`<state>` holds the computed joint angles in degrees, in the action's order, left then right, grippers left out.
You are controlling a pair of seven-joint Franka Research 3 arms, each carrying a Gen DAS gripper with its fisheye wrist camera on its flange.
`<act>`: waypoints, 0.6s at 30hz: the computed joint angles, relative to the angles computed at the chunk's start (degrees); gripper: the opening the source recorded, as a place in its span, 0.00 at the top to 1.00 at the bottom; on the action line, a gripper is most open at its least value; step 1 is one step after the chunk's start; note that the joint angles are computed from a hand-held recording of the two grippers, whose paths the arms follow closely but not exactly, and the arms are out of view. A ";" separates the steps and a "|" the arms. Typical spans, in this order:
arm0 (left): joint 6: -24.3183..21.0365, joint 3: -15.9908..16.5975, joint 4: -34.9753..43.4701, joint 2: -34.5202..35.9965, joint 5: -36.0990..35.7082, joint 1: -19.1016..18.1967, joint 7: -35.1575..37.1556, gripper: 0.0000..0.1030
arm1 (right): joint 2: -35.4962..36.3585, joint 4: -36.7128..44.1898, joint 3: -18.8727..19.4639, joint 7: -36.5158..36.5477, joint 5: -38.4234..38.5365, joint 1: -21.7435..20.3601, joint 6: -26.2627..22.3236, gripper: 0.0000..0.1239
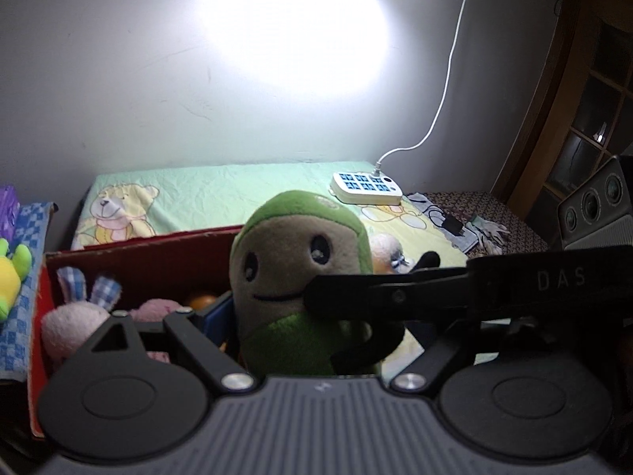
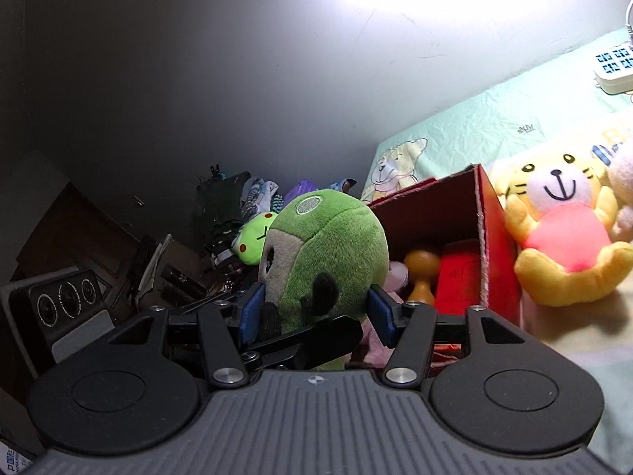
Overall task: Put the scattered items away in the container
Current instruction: 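Lift the green bean doll with both tools and carry it over the red box, then lower the green bean doll into the red box beside the pink teddy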
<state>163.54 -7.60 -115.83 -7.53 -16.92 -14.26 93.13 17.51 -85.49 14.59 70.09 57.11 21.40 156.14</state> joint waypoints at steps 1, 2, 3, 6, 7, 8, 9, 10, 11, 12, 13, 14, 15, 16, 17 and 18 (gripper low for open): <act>0.29 0.27 0.30 0.25 0.08 0.23 0.34 0.15 | 1.15 1.51 0.02 0.25 -0.30 0.30 0.19 0.53; 0.50 0.49 0.70 0.56 0.13 0.48 0.65 0.15 | 2.44 3.20 0.12 0.44 -0.71 0.56 0.45 0.53; 0.66 0.69 1.21 0.99 0.13 0.76 1.08 0.15 | 3.61 4.73 0.21 0.71 -1.31 0.76 0.63 0.53; 1.08 0.95 2.93 2.68 -0.37 1.72 2.67 0.15 | 6.93 9.11 0.36 2.41 -3.78 1.11 0.34 0.53; 1.26 0.82 3.48 3.33 -0.48 2.10 2.97 0.15 | 7.99 10.47 0.28 3.22 -4.93 1.27 0.17 0.53; 1.41 0.70 3.96 3.96 -0.85 2.46 3.52 0.15 | 8.94 11.65 0.13 4.01 -6.31 1.50 0.08 0.53; 1.51 0.44 4.43 4.67 -0.85 2.85 3.68 0.15 | 9.74 12.62 -0.03 4.74 -7.73 1.71 0.02 0.53; 1.46 0.19 4.90 5.33 -0.93 3.27 3.92 0.15 | 10.46 13.48 -0.24 5.68 -9.16 1.93 -0.13 0.53; 1.24 -0.12 5.30 5.91 -0.83 3.70 3.88 0.15 | 11.14 14.27 -0.54 6.85 -10.68 2.18 -0.38 0.53; 0.84 -0.40 5.82 6.60 -0.70 4.15 3.77 0.15 | 11.78 14.98 -0.91 8.15 -12.27 2.47 -0.66 0.53; 0.56 -0.70 6.23 7.19 -0.71 4.58 3.83 0.15 | 12.19 15.34 -0.99 8.94 -13.44 2.55 -0.74 0.53; 0.25 -1.02 6.58 7.66 -0.74 4.97 3.90 0.15 | 12.64 15.76 -1.24 9.86 -14.83 2.78 -0.83 0.53; -0.12 -1.33 6.90 8.12 -0.75 5.34 3.95 0.15 | 12.99 16.09 -1.56 10.77 -16.29 3.03 -0.99 0.53; -0.43 -1.64 7.20 8.53 -1.05 5.68 4.25 0.15 | 13.22 16.21 -1.67 11.38 -17.39 3.11 -1.02 0.52; -0.67 -1.94 7.35 8.84 -1.51 5.99 4.66 0.15 | 13.43 16.24 -1.52 11.77 -17.99 2.93 -1.19 0.52; -0.99 -2.19 7.60 9.24 -1.85 6.29 4.95 0.15 | 13.49 16.05 -1.17 11.90 -18.06 2.45 -1.44 0.52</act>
<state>162.54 -9.79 -108.24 1.71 -18.77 -7.97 98.08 31.01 -69.44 13.42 81.98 39.05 23.85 154.70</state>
